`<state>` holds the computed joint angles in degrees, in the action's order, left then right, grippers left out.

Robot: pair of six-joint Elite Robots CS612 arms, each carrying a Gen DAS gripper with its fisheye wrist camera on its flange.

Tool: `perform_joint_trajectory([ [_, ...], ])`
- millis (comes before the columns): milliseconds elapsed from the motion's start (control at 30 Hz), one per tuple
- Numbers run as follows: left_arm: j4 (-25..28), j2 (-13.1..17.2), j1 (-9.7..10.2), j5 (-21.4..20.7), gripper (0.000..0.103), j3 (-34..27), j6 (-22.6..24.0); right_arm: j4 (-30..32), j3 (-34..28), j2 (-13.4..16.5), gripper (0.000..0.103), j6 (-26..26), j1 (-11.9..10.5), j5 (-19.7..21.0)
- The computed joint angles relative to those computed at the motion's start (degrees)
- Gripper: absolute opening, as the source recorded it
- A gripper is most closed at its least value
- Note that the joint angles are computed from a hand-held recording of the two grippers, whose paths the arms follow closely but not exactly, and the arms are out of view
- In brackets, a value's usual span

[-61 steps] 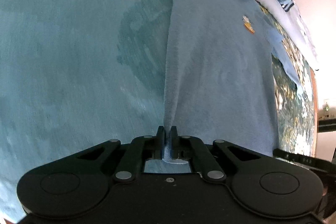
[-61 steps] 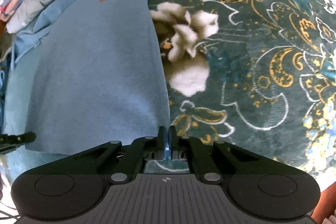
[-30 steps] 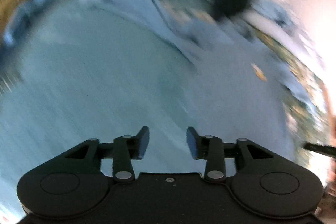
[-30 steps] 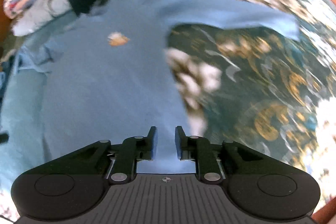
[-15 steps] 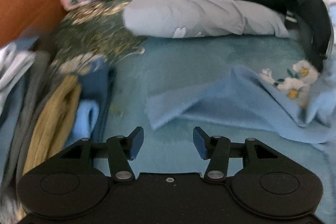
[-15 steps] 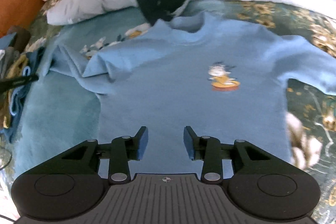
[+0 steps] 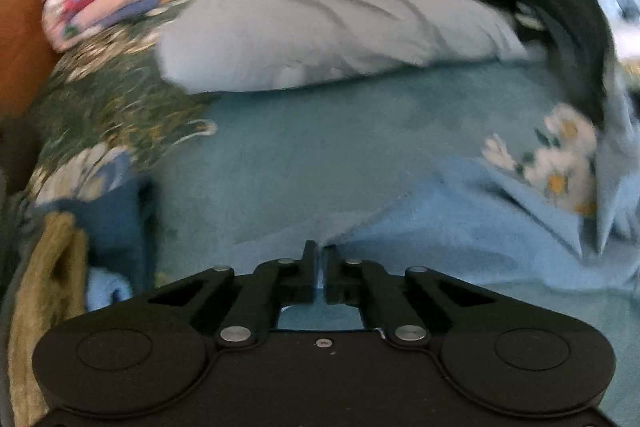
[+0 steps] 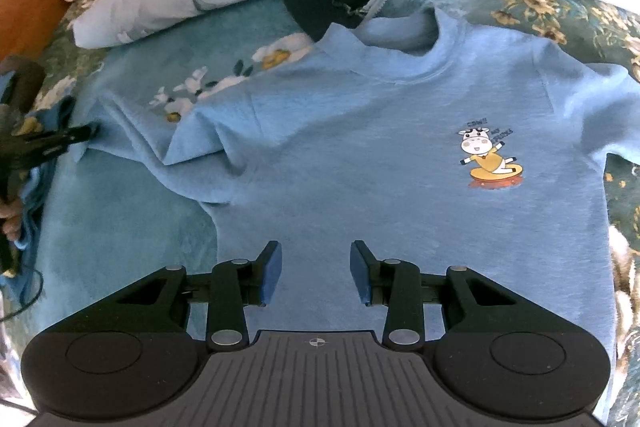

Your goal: Fold clothes

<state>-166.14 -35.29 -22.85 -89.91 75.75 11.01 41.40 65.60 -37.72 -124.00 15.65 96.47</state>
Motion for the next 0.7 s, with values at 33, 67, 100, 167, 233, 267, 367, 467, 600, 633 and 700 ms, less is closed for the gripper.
perform_joint_trajectory([
  [33,-0.5,-0.7,0.26,0.2,0.001,0.6,-2.8,0.2,-0.3,0.2,0.034,0.1,0.0,0.0],
  [67,-0.9,-1.4,0.53,0.4,0.001,1.2,-5.5,0.4,-0.5,0.3,0.034,0.1,0.0,0.0],
  [100,-0.7,-2.1,0.84,0.0,0.001,1.9,-7.7,0.6,-0.7,0.4,0.034,0.2,0.0,0.0],
  [167,1.8,-3.4,1.51,-1.7,0.001,2.5,-9.9,0.6,-0.9,0.6,0.034,0.3,0.0,-0.1],
  [233,4.3,-4.6,1.80,-2.1,0.001,3.4,-9.6,0.7,-1.3,0.9,0.034,0.6,0.0,0.0],
  [267,5.4,-5.2,1.96,-2.5,0.001,3.9,-9.7,0.7,-1.6,1.0,0.034,0.7,0.0,0.0],
  [367,8.6,-6.6,2.29,-3.5,0.001,5.1,-11.4,0.4,-2.3,1.4,0.034,0.5,0.0,0.1],
  [467,9.1,-7.3,2.11,-2.8,0.001,6.6,-11.9,0.1,-3.2,1.9,0.034,-0.3,-0.2,-0.4],
  [600,8.9,-8.5,2.20,-3.1,0.001,8.7,-14.2,0.2,-4.8,2.5,0.034,-1.7,-0.2,-0.1],
  [633,8.2,-9.1,2.27,-3.4,0.001,9.4,-14.6,0.1,-4.9,2.5,0.034,-2.0,-0.2,0.0],
  [700,9.2,-10.7,2.55,-5.1,0.001,10.5,-16.1,-0.2,-5.1,2.5,0.034,-2.6,-0.2,0.2],
])
